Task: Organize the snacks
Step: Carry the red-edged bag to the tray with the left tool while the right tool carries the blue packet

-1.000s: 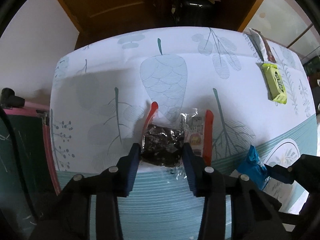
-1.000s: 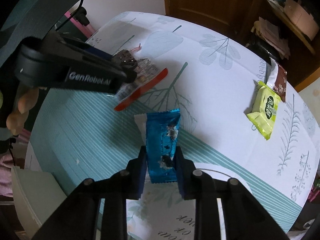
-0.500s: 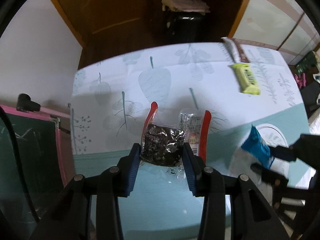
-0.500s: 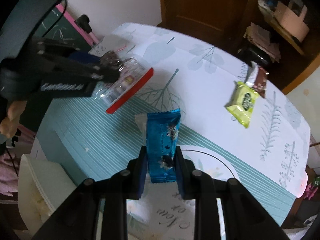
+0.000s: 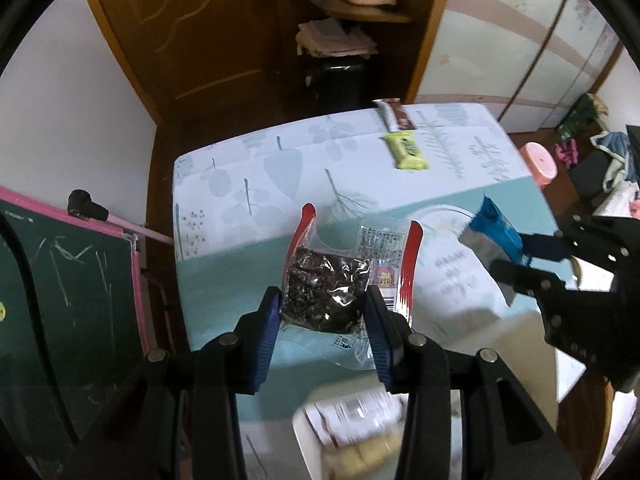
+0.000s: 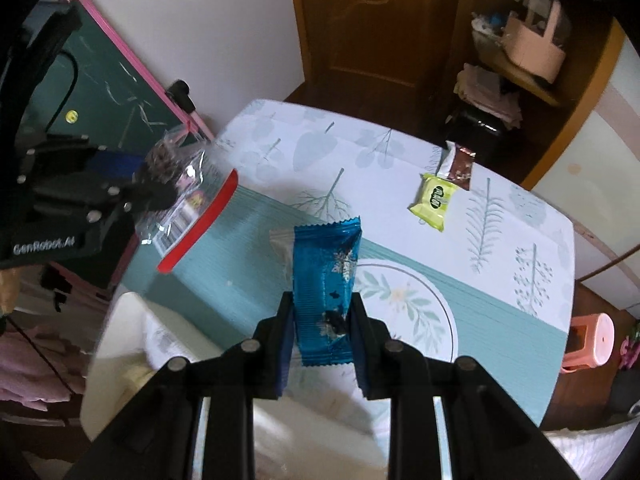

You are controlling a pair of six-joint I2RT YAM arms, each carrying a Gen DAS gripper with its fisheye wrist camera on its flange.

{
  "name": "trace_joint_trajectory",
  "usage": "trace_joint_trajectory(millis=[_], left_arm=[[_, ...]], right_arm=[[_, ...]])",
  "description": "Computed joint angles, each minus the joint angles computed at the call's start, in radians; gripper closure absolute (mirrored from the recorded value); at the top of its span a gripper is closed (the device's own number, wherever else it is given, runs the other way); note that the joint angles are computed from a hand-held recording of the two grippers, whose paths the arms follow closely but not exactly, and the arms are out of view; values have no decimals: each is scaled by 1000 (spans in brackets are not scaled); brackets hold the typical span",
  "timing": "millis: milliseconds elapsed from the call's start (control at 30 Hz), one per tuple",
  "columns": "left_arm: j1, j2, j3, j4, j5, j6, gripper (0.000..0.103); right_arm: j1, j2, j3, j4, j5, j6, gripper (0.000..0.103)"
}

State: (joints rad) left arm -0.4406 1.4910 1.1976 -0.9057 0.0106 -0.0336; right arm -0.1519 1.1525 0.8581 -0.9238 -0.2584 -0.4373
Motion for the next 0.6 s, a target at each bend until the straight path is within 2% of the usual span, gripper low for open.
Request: trace_joint_trajectory(millis=[233, 500, 600], left_arm=[[-82, -265, -91, -142, 21, -47, 63], [-257, -480, -181, -237, -35, -148, 63], [-342, -536, -228, -248, -78, -193, 63]], right_arm=[[-17, -264, 30, -237, -28, 24, 78], [-37, -498, 73, -485, -68, 89, 78], [-5, -568, 73, -540, -55, 152, 78]])
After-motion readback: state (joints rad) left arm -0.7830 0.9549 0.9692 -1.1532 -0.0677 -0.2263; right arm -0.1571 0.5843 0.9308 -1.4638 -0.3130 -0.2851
